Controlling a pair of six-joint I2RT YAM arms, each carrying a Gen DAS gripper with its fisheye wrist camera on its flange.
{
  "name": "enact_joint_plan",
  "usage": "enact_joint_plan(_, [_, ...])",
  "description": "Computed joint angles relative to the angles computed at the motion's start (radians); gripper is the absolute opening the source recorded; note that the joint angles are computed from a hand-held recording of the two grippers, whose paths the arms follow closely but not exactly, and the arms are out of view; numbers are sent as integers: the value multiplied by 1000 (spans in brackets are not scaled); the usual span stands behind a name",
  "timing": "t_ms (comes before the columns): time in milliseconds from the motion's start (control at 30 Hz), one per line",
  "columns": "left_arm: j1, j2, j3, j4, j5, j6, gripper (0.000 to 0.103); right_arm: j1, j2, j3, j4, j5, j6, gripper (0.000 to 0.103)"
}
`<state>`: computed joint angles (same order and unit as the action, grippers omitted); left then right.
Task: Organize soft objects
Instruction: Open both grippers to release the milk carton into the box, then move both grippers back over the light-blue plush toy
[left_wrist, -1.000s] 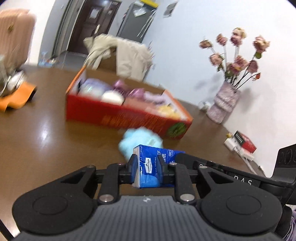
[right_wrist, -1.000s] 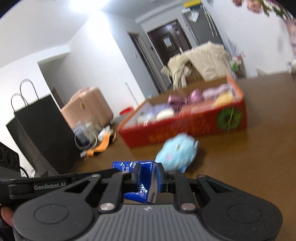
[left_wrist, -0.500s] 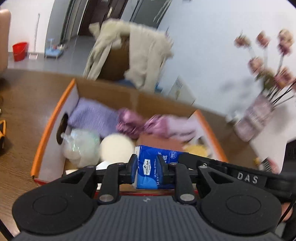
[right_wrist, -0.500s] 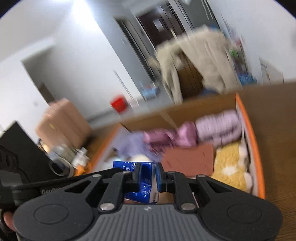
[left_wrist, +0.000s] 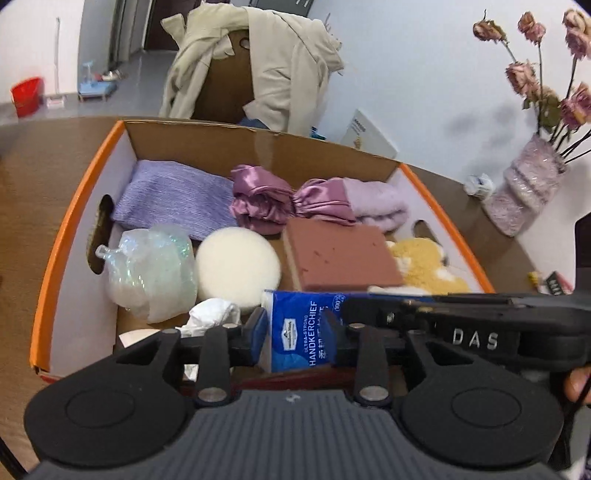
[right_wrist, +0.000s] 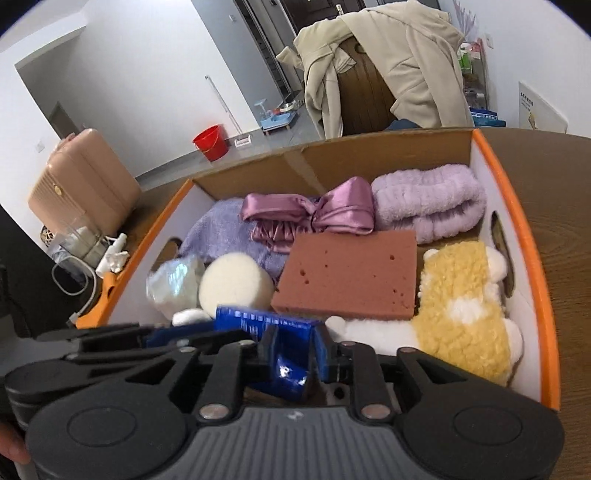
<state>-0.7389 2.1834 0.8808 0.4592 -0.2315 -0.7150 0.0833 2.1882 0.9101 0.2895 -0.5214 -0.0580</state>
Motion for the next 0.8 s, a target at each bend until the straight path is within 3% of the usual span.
enact_joint_plan(133, [-60, -124, -83, -17, -125, 4, 39, -40, -118, -92, 31, -31, -17, 34])
enact_joint_plan(233, [-122, -267, -176, -36, -224, -5, 41, -85, -244, -185, 49, -69, -43, 34])
enact_joint_plan(333, [-225, -409, -252, -98, -385, -24, 48, -147, -373, -279, 52, -118, -80, 40])
enact_joint_plan(400, [-311, -471, -288, -137, -494, -49, 58, -196, -457, -355, 62, -156, -114, 46])
enact_joint_plan(500, [-483, -516, -323, -222, -664, -144, 65, -274, -565, -483, 102, -237, -175, 52])
enact_joint_plan(600, [-653, -484, -299, -412, -817, -383, 71, -392, -678, -654, 197, -361, -255, 65])
enact_joint_plan(667, [-770, -409, -239, -631, -907, -644, 78, -479, -742, -746, 203, -431, -342, 67])
enact_joint_plan(700, [-834, -344, -185, -793, -944, -821, 81, -530, -766, -788, 186, -470, -414, 70])
enact_joint_plan(800, [-989, -145, -27, -1213, -956, -1318, 88, -687, -792, -876, 99, -560, -645, 76])
